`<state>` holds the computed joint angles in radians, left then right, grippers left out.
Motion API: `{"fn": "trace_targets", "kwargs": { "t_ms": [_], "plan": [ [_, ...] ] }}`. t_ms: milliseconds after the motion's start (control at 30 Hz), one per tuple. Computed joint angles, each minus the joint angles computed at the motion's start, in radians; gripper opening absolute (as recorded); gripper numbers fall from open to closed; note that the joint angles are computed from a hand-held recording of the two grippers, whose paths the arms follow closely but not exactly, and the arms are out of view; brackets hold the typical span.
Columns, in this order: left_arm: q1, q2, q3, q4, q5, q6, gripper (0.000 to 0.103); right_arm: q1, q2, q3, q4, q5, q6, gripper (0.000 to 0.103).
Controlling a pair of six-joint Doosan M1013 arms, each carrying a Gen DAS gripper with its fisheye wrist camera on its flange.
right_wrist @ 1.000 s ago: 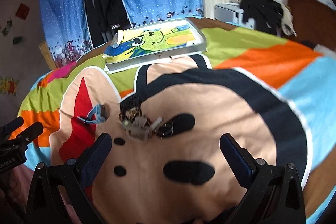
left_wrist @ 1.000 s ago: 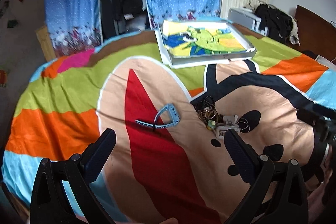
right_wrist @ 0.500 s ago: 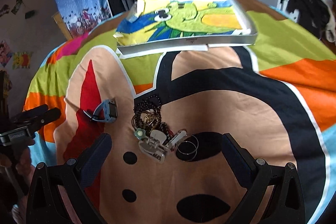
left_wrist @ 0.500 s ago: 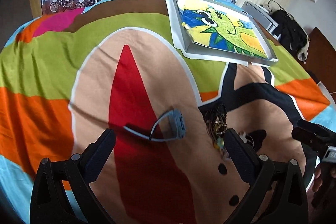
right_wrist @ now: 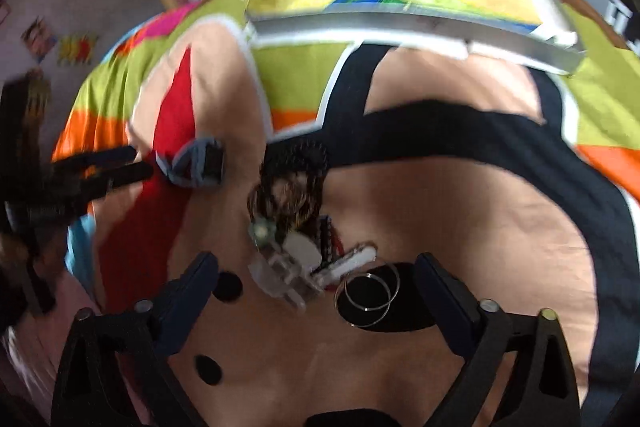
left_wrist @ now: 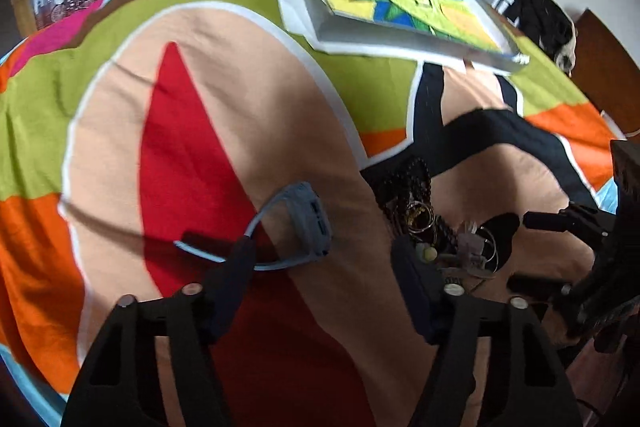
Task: Organize jewelry
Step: 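Lower both tools toward the jewelry pile on the bed cover, then grasp the blue watch with the left tool while the right tool grasps the white hair clip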
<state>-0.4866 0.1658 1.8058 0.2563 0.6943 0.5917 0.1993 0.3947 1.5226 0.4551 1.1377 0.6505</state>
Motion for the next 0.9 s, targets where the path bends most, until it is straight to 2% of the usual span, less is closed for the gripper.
{"fn": "trace_targets", "kwargs": {
  "t_ms": [100, 233, 300, 367, 467, 600, 633, 700, 900],
  "plan": [
    [-0.005, 0.023, -0.013, 0.008, 0.014, 0.027, 0.048, 0.009, 0.008, 0.01, -0.032, 0.016, -0.053, 0.091],
    [-0.01, 0.051, -0.028, 0.04, 0.048, 0.031, 0.044, 0.023, 0.01, 0.02, -0.047, -0.001, -0.111, 0.084],
    [-0.004, 0.058, -0.026, 0.038, 0.051, 0.026, 0.037, 0.029, 0.014, 0.021, -0.048, -0.022, -0.126, 0.071],
    [0.006, 0.061, -0.02, 0.009, 0.035, 0.035, 0.034, 0.033, 0.028, 0.007, -0.046, -0.018, -0.13, 0.064],
    [0.014, 0.064, -0.014, -0.021, 0.014, 0.061, 0.025, 0.04, 0.042, -0.006, -0.039, -0.004, -0.142, 0.062],
    [0.008, 0.076, -0.025, 0.005, 0.044, 0.063, 0.018, 0.042, 0.046, -0.007, -0.043, 0.009, -0.137, 0.058],
    [0.009, 0.077, -0.027, 0.004, 0.045, 0.065, 0.018, 0.041, 0.046, -0.006, -0.045, 0.008, -0.136, 0.057],
    [0.012, 0.074, -0.022, 0.001, 0.037, 0.062, 0.018, 0.043, 0.042, -0.002, -0.054, 0.001, -0.13, 0.048],
    [0.016, 0.061, -0.01, -0.006, 0.029, 0.035, 0.016, 0.043, 0.037, 0.007, -0.057, -0.013, -0.107, 0.046]
  ]
}}
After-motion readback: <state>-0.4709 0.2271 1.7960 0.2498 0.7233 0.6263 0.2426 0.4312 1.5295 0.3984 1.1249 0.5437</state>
